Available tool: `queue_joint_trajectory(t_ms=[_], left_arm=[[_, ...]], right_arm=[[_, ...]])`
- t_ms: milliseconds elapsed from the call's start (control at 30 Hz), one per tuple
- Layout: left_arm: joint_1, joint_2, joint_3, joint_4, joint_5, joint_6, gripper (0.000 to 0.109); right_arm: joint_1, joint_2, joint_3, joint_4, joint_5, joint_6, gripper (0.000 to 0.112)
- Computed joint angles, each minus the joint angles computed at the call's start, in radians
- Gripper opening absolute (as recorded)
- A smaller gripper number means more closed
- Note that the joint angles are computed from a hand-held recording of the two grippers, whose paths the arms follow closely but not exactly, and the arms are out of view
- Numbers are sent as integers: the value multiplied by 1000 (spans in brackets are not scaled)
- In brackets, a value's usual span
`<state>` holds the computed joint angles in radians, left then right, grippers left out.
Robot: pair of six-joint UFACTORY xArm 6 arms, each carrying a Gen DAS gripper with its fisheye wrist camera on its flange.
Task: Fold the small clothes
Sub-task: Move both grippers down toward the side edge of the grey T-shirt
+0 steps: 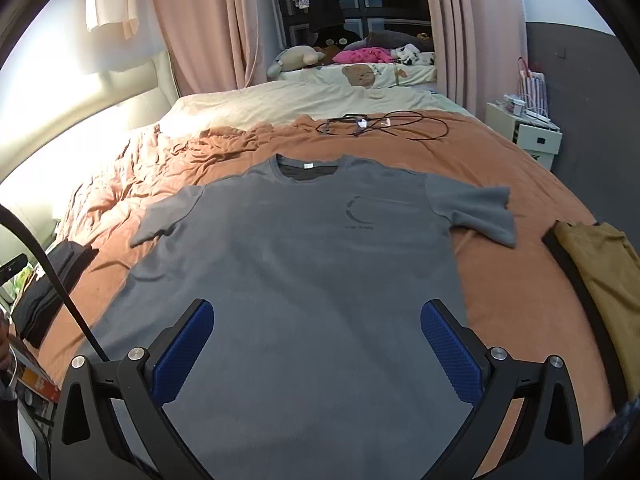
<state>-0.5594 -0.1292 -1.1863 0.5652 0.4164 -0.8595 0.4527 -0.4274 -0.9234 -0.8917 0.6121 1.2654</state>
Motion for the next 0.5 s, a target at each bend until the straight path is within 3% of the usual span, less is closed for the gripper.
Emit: queue_joint_trajectory(t_ms=[233,500], left_arm=[[52,178,-186,-281,-12,284,86],[108,428,-513,-445,142,522,75]], right_arm=[[-86,149,-134,29,-88,-68,103],[-121,336,-335,20,-71,-88,103]])
